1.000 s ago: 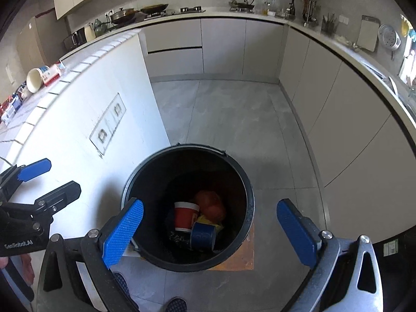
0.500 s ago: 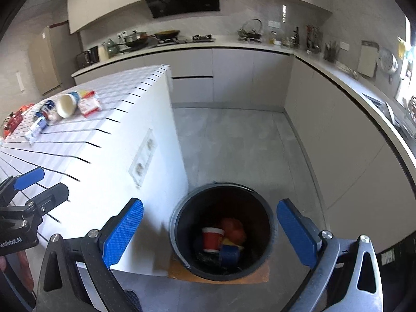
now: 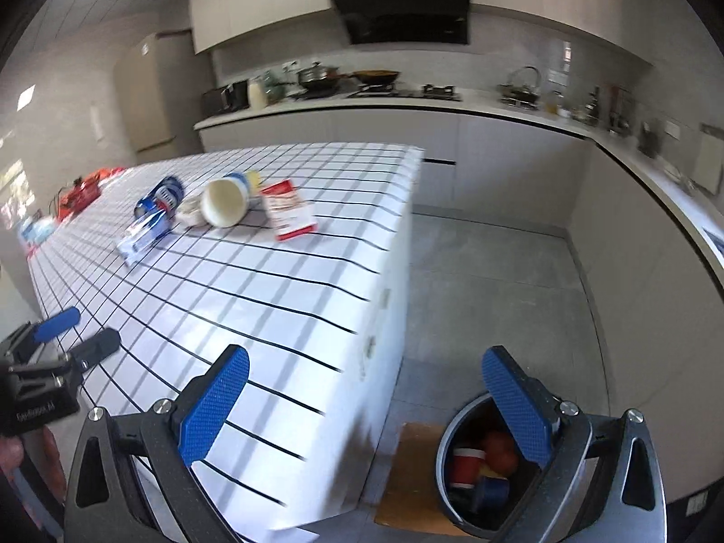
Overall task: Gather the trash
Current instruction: 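Move both grippers back toward the remaining items on the island, then grasp the snack box with the right gripper while the left grasps the milk carton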
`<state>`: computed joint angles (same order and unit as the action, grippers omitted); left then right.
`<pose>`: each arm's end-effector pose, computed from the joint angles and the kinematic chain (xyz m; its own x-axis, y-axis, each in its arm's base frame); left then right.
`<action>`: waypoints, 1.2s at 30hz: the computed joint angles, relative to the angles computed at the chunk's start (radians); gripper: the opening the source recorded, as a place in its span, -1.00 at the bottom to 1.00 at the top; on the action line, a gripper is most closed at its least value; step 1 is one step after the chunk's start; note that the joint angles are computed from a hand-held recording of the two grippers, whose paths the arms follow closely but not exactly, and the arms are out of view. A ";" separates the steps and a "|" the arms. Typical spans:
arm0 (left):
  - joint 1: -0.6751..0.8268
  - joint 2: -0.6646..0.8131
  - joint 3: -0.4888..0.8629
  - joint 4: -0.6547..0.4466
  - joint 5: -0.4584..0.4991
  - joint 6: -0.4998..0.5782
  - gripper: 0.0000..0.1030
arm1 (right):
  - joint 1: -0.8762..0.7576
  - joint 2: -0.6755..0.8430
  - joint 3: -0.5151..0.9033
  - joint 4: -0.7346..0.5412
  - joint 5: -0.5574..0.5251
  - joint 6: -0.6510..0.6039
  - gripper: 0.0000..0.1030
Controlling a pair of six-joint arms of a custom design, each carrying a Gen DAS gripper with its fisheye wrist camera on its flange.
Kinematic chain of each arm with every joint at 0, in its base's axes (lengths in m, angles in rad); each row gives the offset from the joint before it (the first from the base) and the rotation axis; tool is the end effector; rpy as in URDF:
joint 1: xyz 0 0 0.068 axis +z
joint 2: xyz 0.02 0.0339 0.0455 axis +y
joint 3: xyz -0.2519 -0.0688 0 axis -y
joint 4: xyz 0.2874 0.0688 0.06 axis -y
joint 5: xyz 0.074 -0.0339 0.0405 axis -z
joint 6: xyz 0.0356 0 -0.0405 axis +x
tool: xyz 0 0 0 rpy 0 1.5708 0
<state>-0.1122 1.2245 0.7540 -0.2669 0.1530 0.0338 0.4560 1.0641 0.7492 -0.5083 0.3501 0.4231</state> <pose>0.2962 -0.0388 0.2002 -0.6602 0.1080 -0.7433 0.2452 0.9664 -0.0774 0.2412 0.1047 0.2230 -0.6842 0.0940 -0.7232 0.0841 0.9952 0.0498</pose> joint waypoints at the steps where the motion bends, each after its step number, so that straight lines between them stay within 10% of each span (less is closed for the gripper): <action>1: 0.035 0.017 0.011 0.004 0.016 0.013 0.86 | 0.020 0.063 0.044 0.000 0.004 0.002 1.00; 23: 0.282 0.565 0.488 0.054 0.120 0.208 0.86 | 0.027 0.747 0.657 0.039 -0.020 -0.077 1.00; 36: 0.256 0.928 0.908 -0.099 0.114 0.237 0.86 | -0.095 1.134 1.078 -0.080 -0.107 -0.156 0.87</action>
